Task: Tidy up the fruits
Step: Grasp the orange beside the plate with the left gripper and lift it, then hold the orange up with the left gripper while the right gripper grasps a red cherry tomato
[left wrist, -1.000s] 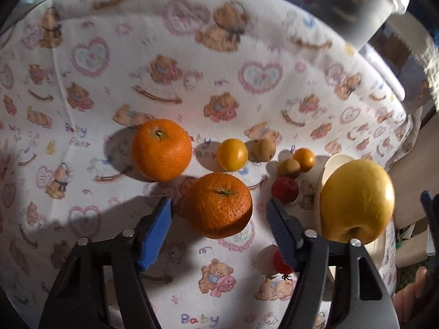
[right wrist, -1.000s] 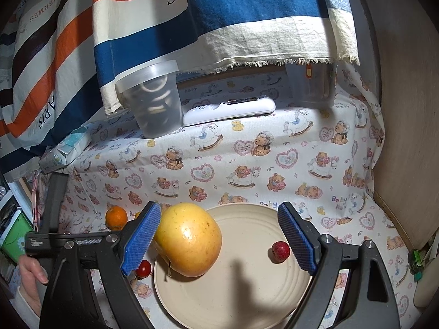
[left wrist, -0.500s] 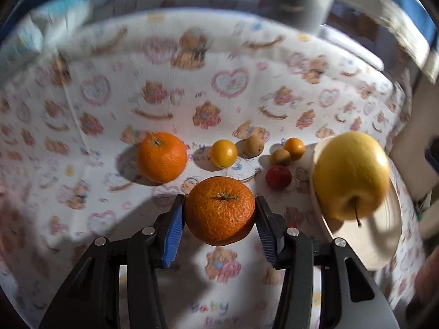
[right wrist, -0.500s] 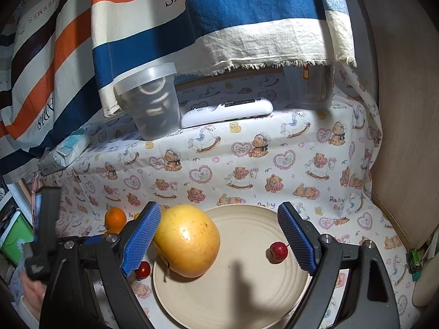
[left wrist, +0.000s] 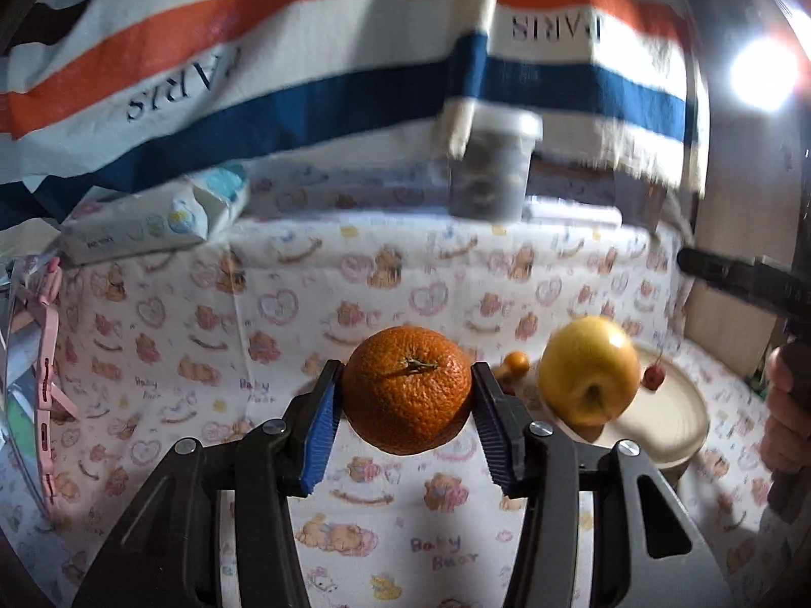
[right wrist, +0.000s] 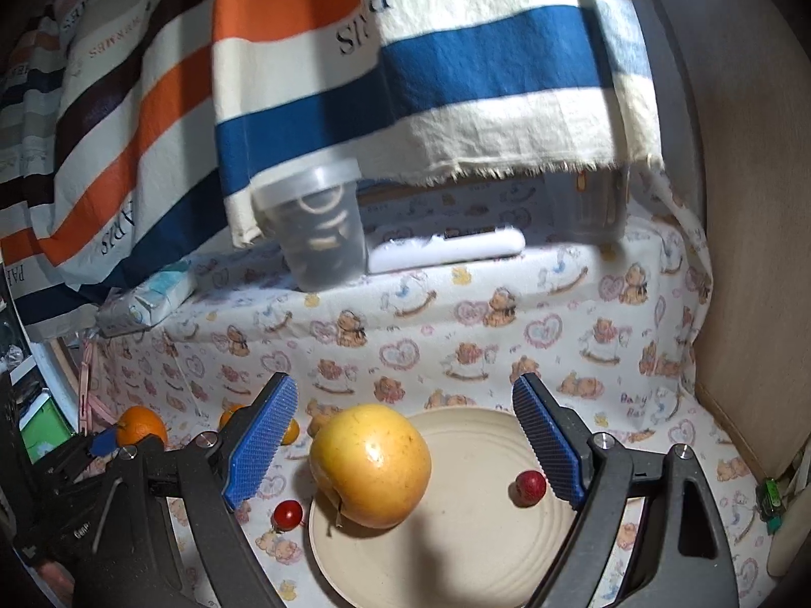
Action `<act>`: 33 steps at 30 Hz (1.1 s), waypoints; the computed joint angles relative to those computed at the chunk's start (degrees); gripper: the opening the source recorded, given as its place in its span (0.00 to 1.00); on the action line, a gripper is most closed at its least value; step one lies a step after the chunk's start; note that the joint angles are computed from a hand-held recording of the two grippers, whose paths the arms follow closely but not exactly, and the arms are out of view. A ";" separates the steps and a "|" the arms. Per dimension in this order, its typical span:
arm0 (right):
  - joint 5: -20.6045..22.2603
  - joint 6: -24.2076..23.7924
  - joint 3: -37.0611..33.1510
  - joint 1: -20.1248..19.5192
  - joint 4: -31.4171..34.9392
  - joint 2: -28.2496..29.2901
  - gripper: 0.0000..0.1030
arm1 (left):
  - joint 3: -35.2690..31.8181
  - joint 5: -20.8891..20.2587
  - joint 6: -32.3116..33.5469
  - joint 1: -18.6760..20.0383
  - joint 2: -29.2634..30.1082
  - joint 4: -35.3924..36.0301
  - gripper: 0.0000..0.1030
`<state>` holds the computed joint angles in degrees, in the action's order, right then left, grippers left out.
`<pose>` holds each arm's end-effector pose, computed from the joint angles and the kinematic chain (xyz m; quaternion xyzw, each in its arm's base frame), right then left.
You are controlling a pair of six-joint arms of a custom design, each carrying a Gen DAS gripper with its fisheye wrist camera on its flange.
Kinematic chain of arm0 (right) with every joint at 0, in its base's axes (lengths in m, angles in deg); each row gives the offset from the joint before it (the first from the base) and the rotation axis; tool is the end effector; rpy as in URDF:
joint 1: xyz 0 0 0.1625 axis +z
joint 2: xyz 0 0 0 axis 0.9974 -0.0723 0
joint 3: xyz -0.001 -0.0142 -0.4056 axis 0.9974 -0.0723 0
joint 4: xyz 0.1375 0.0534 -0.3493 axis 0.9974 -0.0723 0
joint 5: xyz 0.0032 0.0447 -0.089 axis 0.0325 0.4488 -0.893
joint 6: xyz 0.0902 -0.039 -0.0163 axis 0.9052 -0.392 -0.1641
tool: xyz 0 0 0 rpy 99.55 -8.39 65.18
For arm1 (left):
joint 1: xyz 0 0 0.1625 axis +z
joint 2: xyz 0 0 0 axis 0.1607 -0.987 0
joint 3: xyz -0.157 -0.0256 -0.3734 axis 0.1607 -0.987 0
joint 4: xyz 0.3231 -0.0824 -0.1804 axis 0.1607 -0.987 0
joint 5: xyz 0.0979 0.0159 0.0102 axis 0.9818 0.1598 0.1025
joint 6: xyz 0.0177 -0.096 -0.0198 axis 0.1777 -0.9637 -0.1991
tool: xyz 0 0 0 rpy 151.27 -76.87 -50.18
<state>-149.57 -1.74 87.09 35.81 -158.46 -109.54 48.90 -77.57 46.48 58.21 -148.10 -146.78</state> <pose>0.3582 -0.4444 0.0202 0.1811 -0.7990 0.5307 0.2172 0.0003 -0.4525 0.3317 0.3099 0.7948 -0.4693 0.2281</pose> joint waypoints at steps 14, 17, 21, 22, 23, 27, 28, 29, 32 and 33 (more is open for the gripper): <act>9.74 -0.15 1.66 1.34 14.13 -1.66 0.51 | 0.59 -0.66 -3.84 1.43 -1.32 -4.85 0.47; 7.63 3.48 -0.51 1.95 23.76 -2.24 0.43 | 0.22 -0.21 -4.27 1.69 -0.92 -5.10 0.47; -0.64 6.84 -7.46 4.42 41.69 0.22 0.36 | -0.36 0.12 -5.28 1.98 -0.83 -3.19 0.47; 0.50 8.41 -8.11 4.26 44.13 0.33 0.36 | -0.46 -0.09 -5.60 2.09 -0.94 -2.58 0.47; 1.58 10.10 -8.56 3.94 46.16 0.31 0.36 | -0.45 0.04 -5.64 2.06 -0.95 -2.47 0.47; -1.69 15.54 -13.27 3.39 52.81 2.49 0.36 | -0.10 2.68 -3.76 1.27 0.11 -5.08 0.47; -3.05 17.03 -14.77 3.25 55.62 3.14 0.37 | 0.02 3.53 -3.02 1.01 0.53 -6.24 0.47; -2.62 18.10 -15.39 2.94 57.32 3.33 0.37 | -0.01 3.70 -2.88 1.01 0.62 -6.55 0.47; -2.23 21.34 -16.94 2.36 61.79 3.71 0.37 | -0.79 2.39 -5.36 1.83 -0.33 -2.88 0.47; -2.88 21.77 -17.58 2.37 62.27 4.14 0.37 | -0.97 2.48 -5.80 1.93 -0.38 -2.31 0.47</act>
